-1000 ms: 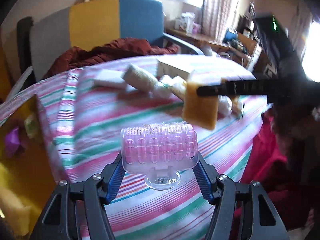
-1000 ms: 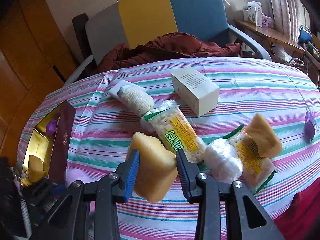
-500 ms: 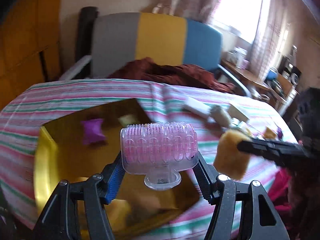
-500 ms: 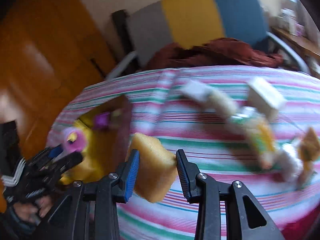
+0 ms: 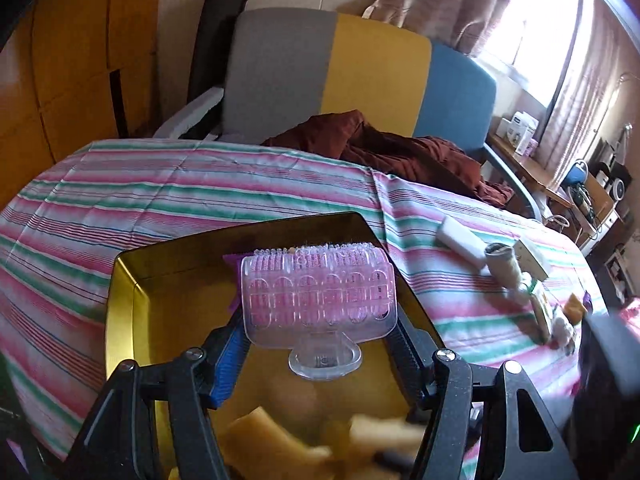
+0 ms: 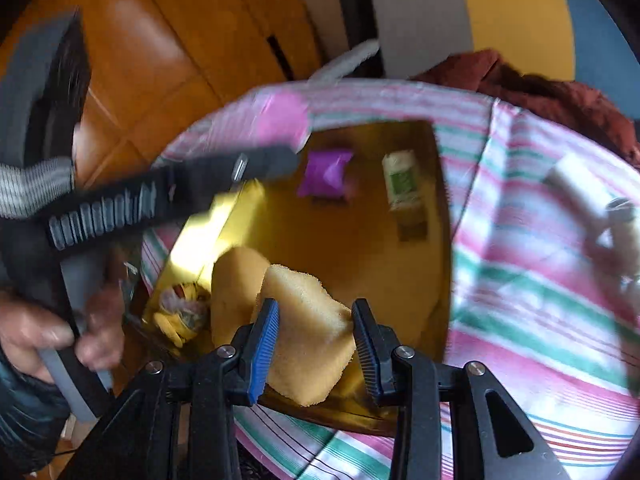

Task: Organize objects
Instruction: 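Carry the pink roller and sponge into the gold tray and release both, then withdraw both grippers from the tray toward the remaining items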

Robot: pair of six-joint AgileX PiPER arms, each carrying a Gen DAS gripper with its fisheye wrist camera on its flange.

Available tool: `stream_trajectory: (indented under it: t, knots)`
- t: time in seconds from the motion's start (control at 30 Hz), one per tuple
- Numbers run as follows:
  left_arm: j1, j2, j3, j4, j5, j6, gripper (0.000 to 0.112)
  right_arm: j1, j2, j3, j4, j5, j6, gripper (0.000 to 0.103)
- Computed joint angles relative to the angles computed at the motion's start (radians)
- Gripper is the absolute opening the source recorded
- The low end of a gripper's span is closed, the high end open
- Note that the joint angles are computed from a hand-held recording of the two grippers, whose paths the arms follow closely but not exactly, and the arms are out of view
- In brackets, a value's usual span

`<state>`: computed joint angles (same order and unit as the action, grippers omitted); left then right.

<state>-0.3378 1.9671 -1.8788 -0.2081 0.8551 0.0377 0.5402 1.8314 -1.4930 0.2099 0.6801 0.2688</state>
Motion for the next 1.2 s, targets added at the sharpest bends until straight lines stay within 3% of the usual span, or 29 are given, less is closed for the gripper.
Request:
stream_trajectory:
  t: [0.2, 0.27, 0.3, 0.33, 0.4, 0.73, 0.83, 1.2]
  knots:
    - [-0.021, 0.142, -0.185, 0.073, 0.075, -0.065, 0.069, 0.004, 0.031, 0.001, 0.048, -0.003, -0.047, 0.039]
    - [-0.022, 0.186, -0.246, 0.086, 0.106, -0.085, 0.08, 0.011, 0.029, 0.006, 0.016, 0.004, -0.02, 0.048]
    - [-0.022, 0.196, -0.257, 0.094, 0.108, -0.101, 0.085, 0.013, 0.03, 0.004, 0.005, 0.011, -0.011, 0.057]
    - [-0.02, 0.194, -0.251, 0.093, 0.102, -0.112, 0.086, 0.018, 0.025, 0.013, -0.017, 0.012, 0.011, 0.065]
    - [-0.011, 0.185, -0.231, 0.086, 0.089, -0.124, 0.086, 0.028, 0.012, 0.028, -0.052, 0.008, 0.044, 0.071]
    - [-0.026, -0.075, 0.182, 0.22, -0.138, -0.206, 0.086, 0.054, -0.074, 0.092, -0.168, -0.022, 0.15, 0.073]
    - [-0.047, -0.151, 0.295, 0.284, -0.197, -0.264, 0.087, 0.073, -0.062, 0.049, -0.259, 0.014, 0.228, 0.08]
    - [-0.127, -0.324, 0.53, 0.554, -0.298, -0.552, 0.093, 0.162, -0.094, 0.069, -0.608, 0.094, 0.53, 0.084]
